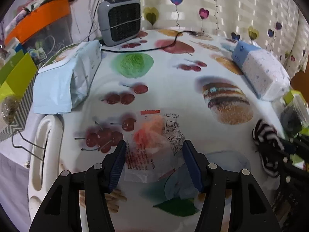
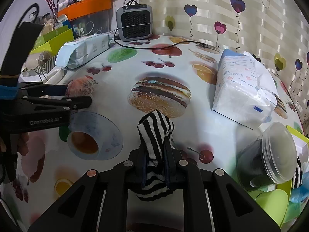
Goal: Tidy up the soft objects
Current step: 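Grasp the clear plastic bag of orange items with the left tool while right holds the sock, then carry the striped sock and plastic bag over to the lime-rimmed tray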
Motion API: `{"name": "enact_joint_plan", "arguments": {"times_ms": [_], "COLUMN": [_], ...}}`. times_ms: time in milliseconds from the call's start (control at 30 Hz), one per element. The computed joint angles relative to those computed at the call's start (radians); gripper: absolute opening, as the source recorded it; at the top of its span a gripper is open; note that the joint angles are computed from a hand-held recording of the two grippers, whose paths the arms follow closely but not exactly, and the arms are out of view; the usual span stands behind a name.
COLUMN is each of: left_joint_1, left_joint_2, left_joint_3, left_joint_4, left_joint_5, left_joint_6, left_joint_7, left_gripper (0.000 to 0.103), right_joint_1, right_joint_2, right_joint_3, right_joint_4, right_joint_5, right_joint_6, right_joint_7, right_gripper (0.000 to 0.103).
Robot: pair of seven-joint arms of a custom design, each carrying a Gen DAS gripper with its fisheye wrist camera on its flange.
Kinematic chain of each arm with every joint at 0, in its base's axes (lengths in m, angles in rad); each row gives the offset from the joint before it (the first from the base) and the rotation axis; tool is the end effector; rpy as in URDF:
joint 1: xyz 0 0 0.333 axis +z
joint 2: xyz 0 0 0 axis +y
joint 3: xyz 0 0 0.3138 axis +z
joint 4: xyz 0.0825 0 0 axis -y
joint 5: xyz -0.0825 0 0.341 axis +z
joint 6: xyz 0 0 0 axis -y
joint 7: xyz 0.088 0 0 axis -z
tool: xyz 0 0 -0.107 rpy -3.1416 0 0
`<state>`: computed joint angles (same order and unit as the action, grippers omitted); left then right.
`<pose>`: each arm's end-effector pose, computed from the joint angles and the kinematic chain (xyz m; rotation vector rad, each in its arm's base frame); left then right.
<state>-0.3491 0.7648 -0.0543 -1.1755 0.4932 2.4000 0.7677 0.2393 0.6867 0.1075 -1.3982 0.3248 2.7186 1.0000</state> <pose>0.6975 -0.2788 0.4004 -1.9910 1.7388 -0.5113 0.7006 0.2176 0.3929 -2.2234 1.1486 -0.4085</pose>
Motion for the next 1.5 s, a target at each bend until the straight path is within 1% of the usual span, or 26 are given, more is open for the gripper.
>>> {"name": "enact_joint_plan", "arguments": {"times_ms": [67, 167, 200, 233, 333, 433, 533, 633, 833, 933, 1167, 1233, 1367, 1500], "left_joint_1": [-0.003, -0.011, -0.007, -0.005, -0.004, -0.009, -0.011, -0.011, -0.026, -0.035, -0.058, -0.055, -0.063, -0.084], "left_joint_2": [0.004, -0.001, -0.005, -0.006, -0.013, -0.028, -0.043, -0.067, -0.135, -0.165, -0.234, -0.249, -0.270, -0.290], "left_joint_3": [0.002, 0.012, 0.009, 0.008, 0.009, 0.014, 0.013, 0.008, 0.018, 0.020, 0.022, 0.012, 0.004, 0.005], "left_joint_4": [0.008, -0.006, -0.017, -0.018, -0.033, -0.063, -0.090, -0.124, -0.210, -0.251, -0.344, -0.369, -0.400, -0.419], "left_joint_5": [-0.002, 0.019, 0.018, 0.017, 0.020, 0.034, 0.044, 0.051, 0.099, 0.127, 0.205, 0.215, 0.245, 0.291], "left_joint_6": [-0.006, 0.011, 0.025, 0.028, 0.044, 0.071, 0.091, 0.114, 0.159, 0.172, 0.208, 0.222, 0.229, 0.213], "left_joint_7": [-0.007, -0.022, -0.026, -0.028, -0.038, -0.058, -0.075, -0.087, -0.149, -0.184, -0.289, -0.306, -0.345, -0.389], "left_gripper": [0.059, 0.058, 0.056, 0.050, 0.040, 0.033, 0.030, 0.030, 0.030, 0.030, 0.030, 0.030, 0.030, 0.030], "right_joint_1": [-0.002, -0.002, -0.001, 0.000, 0.000, 0.000, -0.003, -0.007, -0.031, -0.035, -0.076, -0.084, -0.096, -0.110], "right_joint_2": [-0.006, -0.004, -0.002, -0.001, -0.001, -0.006, -0.016, -0.034, -0.080, -0.100, -0.157, -0.177, -0.212, -0.242], "right_joint_3": [0.003, 0.001, 0.000, -0.001, 0.000, -0.001, 0.001, 0.006, 0.034, 0.036, 0.084, 0.091, 0.099, 0.106], "right_joint_4": [-0.008, -0.007, -0.004, -0.002, -0.003, -0.011, -0.030, -0.056, -0.121, -0.149, -0.228, -0.256, -0.307, -0.346], "right_joint_5": [0.003, 0.004, 0.003, 0.002, 0.001, 0.000, 0.004, 0.014, 0.052, 0.067, 0.148, 0.172, 0.215, 0.263], "right_joint_6": [0.004, 0.002, 0.001, -0.001, 0.002, 0.006, 0.018, 0.040, 0.081, 0.094, 0.129, 0.141, 0.159, 0.170], "right_joint_7": [-0.005, -0.005, -0.004, -0.003, -0.005, -0.008, -0.010, -0.014, -0.057, -0.070, -0.149, -0.172, -0.214, -0.257], "right_gripper": [0.015, 0.015, 0.015, 0.015, 0.015, 0.015, 0.015, 0.015, 0.015, 0.015, 0.015, 0.015, 0.015, 0.015]}}
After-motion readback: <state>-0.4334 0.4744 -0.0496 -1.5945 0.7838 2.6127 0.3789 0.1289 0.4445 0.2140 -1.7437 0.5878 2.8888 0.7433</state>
